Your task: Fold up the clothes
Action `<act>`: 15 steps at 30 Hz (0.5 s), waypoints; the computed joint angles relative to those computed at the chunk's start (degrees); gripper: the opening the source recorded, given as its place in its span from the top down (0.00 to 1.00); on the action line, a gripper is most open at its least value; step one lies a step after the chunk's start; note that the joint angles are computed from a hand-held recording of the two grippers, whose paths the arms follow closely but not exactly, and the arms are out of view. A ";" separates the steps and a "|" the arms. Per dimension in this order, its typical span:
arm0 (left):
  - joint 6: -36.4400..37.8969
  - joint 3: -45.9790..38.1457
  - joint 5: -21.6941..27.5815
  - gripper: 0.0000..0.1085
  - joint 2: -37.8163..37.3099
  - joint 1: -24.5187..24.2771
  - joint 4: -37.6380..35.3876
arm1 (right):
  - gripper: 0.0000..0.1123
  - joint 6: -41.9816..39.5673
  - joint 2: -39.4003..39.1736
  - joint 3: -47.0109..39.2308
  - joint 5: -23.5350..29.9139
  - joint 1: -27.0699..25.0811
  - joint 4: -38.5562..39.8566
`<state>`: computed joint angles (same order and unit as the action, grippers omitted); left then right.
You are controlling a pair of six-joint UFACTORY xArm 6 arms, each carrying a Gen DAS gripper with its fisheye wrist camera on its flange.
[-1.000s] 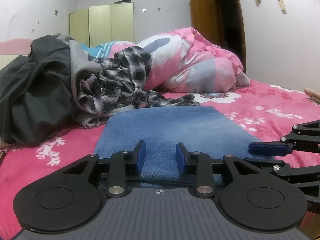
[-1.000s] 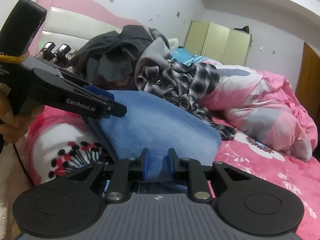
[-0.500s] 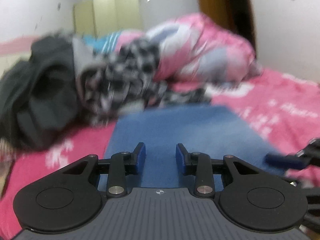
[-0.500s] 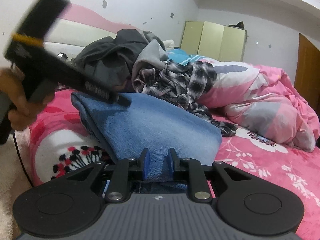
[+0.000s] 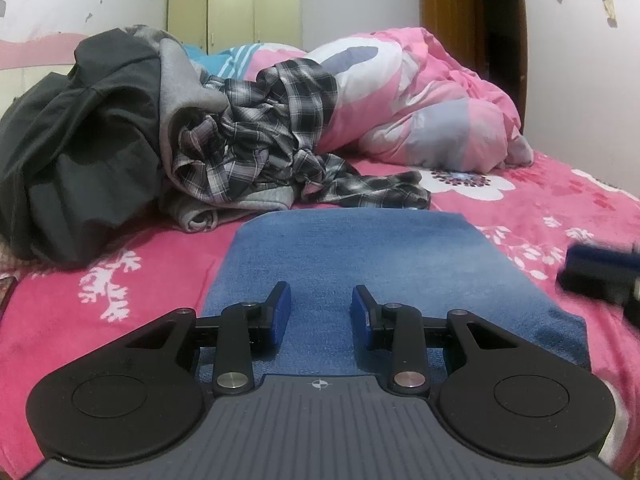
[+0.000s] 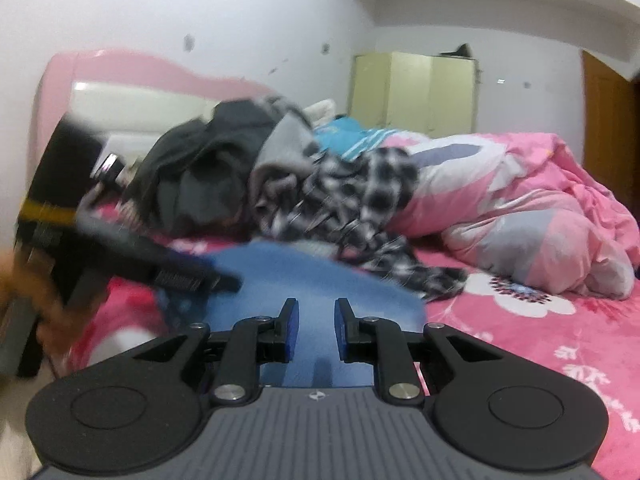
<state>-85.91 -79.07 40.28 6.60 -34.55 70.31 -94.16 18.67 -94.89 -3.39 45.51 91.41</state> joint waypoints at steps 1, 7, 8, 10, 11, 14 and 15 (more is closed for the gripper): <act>0.06 0.02 -0.03 0.69 -0.02 0.00 0.00 | 0.82 3.58 0.27 -0.32 -0.06 -0.42 -2.05; 1.03 0.24 -0.95 0.68 -0.39 0.43 -0.78 | 0.82 19.83 -0.71 1.91 0.82 -2.97 -10.83; 1.31 0.25 -1.13 0.68 -0.53 0.53 -1.27 | 0.82 22.24 -0.97 2.68 1.00 -3.15 -12.73; 2.31 -0.21 -0.84 0.67 -0.66 0.58 -3.03 | 0.82 25.20 -1.40 3.82 1.32 -3.32 -14.70; 3.06 -0.69 -0.40 0.66 -0.60 0.51 -4.33 | 0.82 26.12 -1.59 4.22 1.55 -3.38 -15.13; 6.58 -3.18 2.27 0.62 0.43 -0.06 -8.50 | 0.82 30.58 -1.56 4.60 2.96 -3.74 -18.24; 8.24 -4.40 3.67 0.59 1.11 -0.38 -9.95 | 0.82 32.33 -1.49 4.63 3.64 -3.92 -19.52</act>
